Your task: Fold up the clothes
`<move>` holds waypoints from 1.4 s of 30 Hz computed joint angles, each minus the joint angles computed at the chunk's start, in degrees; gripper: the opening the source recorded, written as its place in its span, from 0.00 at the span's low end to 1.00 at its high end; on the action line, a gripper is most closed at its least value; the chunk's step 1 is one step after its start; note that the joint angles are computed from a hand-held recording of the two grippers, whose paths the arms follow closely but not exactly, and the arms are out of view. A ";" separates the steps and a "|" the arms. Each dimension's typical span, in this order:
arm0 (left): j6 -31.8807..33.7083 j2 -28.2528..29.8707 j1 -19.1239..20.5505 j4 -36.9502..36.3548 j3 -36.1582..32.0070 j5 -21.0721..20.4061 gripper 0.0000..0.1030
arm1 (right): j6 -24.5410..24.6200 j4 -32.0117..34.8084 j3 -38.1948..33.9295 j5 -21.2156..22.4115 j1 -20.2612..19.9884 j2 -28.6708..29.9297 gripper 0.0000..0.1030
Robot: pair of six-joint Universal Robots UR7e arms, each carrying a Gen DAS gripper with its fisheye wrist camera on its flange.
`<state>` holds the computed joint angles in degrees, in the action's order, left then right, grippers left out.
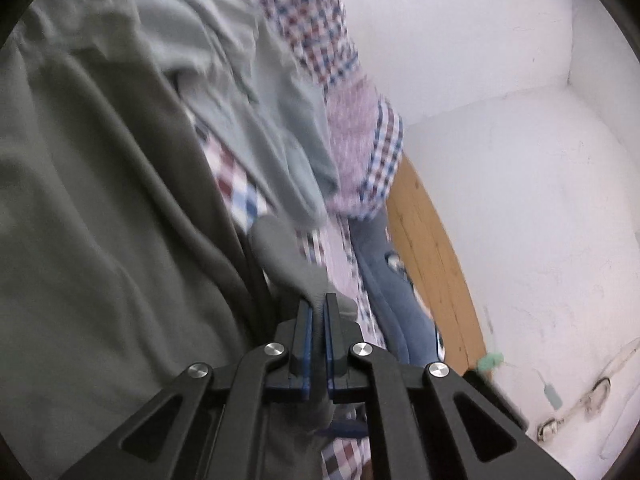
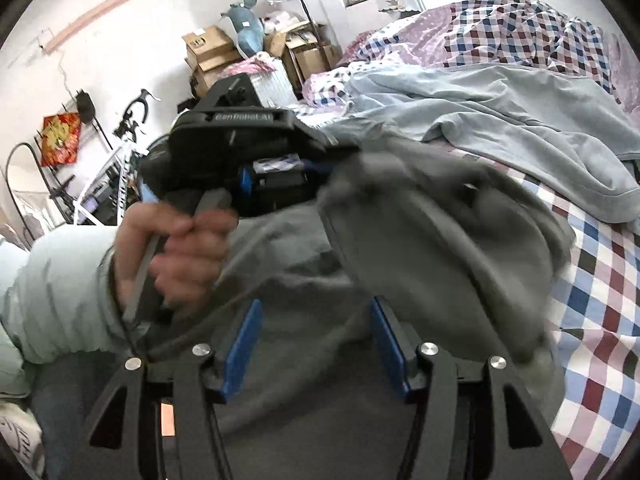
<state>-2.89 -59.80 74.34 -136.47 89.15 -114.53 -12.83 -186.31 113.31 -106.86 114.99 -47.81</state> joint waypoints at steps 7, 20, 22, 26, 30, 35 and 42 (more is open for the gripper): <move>-5.04 0.83 3.63 -9.17 -6.83 2.87 0.03 | 0.81 -0.64 0.32 4.16 -0.53 -0.18 0.58; -12.63 0.51 11.64 -17.29 -14.90 19.33 0.03 | 0.92 7.86 -4.09 7.00 -0.39 3.58 0.58; -12.02 0.19 11.62 -15.71 -14.65 22.50 0.19 | 1.33 7.64 -4.72 6.52 -0.31 4.16 0.58; -10.86 -1.80 11.04 -18.22 -11.42 24.49 0.73 | 2.46 6.00 -5.18 5.19 -0.06 4.93 0.58; -9.26 -5.06 10.64 -19.94 -7.67 24.91 0.81 | 4.45 4.90 -4.79 2.76 0.70 5.10 0.58; -7.58 -9.58 10.20 -18.03 -2.42 23.55 0.81 | 6.72 2.76 -2.12 0.84 2.83 4.48 0.58; -0.38 -17.89 7.98 -11.44 8.42 19.66 0.81 | 11.60 -4.12 1.31 -6.71 7.32 4.92 0.58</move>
